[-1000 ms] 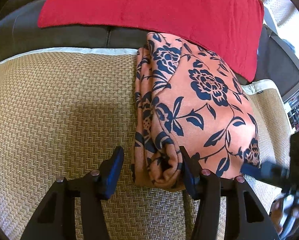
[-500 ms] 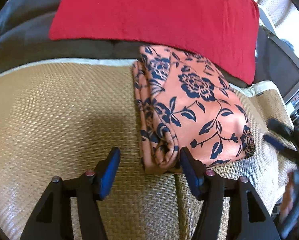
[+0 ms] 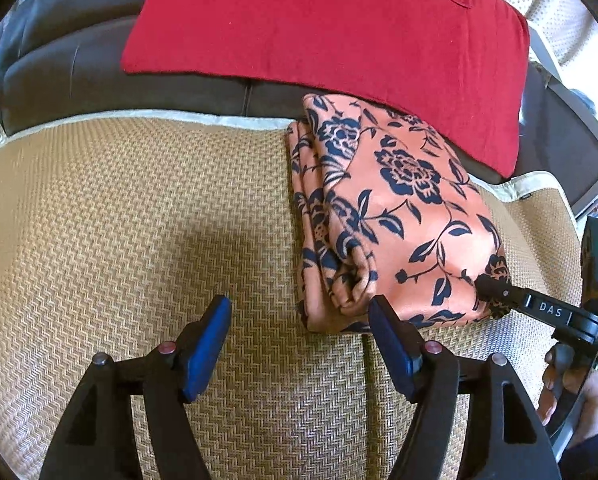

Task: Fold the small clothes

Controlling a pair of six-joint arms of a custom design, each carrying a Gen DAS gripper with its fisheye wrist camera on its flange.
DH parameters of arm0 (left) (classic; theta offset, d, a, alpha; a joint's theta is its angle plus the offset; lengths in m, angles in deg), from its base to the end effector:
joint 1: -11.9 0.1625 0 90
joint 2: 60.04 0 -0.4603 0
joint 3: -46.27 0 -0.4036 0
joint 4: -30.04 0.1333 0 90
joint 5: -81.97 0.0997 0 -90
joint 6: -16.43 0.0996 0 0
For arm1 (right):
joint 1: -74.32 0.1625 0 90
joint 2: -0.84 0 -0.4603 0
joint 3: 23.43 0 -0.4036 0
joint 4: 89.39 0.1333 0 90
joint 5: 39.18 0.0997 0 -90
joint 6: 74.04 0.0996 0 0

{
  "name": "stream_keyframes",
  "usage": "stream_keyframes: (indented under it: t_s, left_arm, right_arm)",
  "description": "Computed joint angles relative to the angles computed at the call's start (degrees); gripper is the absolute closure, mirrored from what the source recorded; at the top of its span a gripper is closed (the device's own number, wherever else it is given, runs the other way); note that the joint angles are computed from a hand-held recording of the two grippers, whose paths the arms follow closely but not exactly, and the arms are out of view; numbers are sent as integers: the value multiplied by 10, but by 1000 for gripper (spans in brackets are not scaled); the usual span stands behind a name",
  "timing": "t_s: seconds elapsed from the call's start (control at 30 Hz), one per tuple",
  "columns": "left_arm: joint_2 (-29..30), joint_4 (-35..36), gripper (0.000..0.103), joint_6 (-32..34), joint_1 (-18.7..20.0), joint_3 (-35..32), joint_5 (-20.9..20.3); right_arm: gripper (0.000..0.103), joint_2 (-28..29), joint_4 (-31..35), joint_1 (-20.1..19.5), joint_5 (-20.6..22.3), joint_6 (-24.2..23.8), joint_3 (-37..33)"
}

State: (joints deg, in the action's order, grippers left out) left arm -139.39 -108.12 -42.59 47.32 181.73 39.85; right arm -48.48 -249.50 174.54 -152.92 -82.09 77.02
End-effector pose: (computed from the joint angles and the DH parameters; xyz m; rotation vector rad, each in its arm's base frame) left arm -0.2056 -0.4004 0.1999 -0.0194 2.4524 -0.8174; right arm 0.2119 -0.6500 0.1436 0.3348 -2.6793 0.4617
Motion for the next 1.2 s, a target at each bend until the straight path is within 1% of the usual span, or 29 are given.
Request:
stream_keyframes:
  t_s: [0.03, 0.1, 0.17, 0.23, 0.27, 0.3, 0.37, 0.4, 0.47, 0.53, 0.63, 0.67, 0.77, 0.87, 0.93, 1.03, 1.17, 1.2]
  left_arm:
    - [0, 1, 31, 0, 0, 0, -1]
    - [0, 8, 31, -4, -2, -2, 0]
    - [-8, 26, 31, -12, -12, -3, 7]
    - [-18, 81, 30, -48, -32, -9, 26]
    - [-24, 110, 25, -71, -46, -12, 40]
    - [-27, 141, 19, -95, -59, -15, 55]
    - [-30, 213, 15, -150, -82, -26, 80]
    - [-31, 250, 15, -179, -95, -31, 92]
    - [-30, 293, 15, -207, -107, -45, 93]
    - [-28, 322, 15, -225, -115, -55, 96]
    - [-20, 387, 15, -270, -130, -73, 104]
    - [-17, 403, 15, -282, -134, -77, 105]
    - [-18, 385, 14, -269, -140, -75, 96]
    - [-15, 392, 14, -263, -146, -81, 96]
    - [-15, 410, 14, -273, -153, -85, 102]
    - [-17, 411, 14, -271, -163, -89, 109]
    - [-12, 421, 14, -269, -173, -98, 120]
    - [-12, 416, 11, -263, -175, -98, 122]
  right_arm:
    - [55, -1, -3, 0, 1, 3, 1]
    - [41, -7, -20, -7, 17, 21, 8]
    - [38, -26, -35, -7, 32, 36, 28]
    - [33, -48, -60, -1, 44, 29, 54]
    - [25, -62, -77, 11, 41, 17, 71]
    - [14, -71, -89, 22, 32, 6, 82]
    - [6, -81, -121, 50, 1, -21, 102]
    - [5, -84, -137, 64, -17, -37, 111]
    - [5, -93, -151, 86, -47, -60, 126]
    - [5, -97, -160, 96, -58, -56, 132]
    - [5, -107, -178, 113, -68, -46, 150]
    - [5, -111, -181, 122, -79, -47, 157]
    - [2, -97, -184, 136, -113, -64, 153]
    - [2, -81, -194, 146, -163, -87, 143]
    - [2, -82, -201, 146, -164, -82, 138]
    - [2, -84, -212, 147, -163, -80, 132]
    - [2, -82, -206, 149, -160, -82, 121]
    - [2, -80, -208, 149, -159, -86, 120]
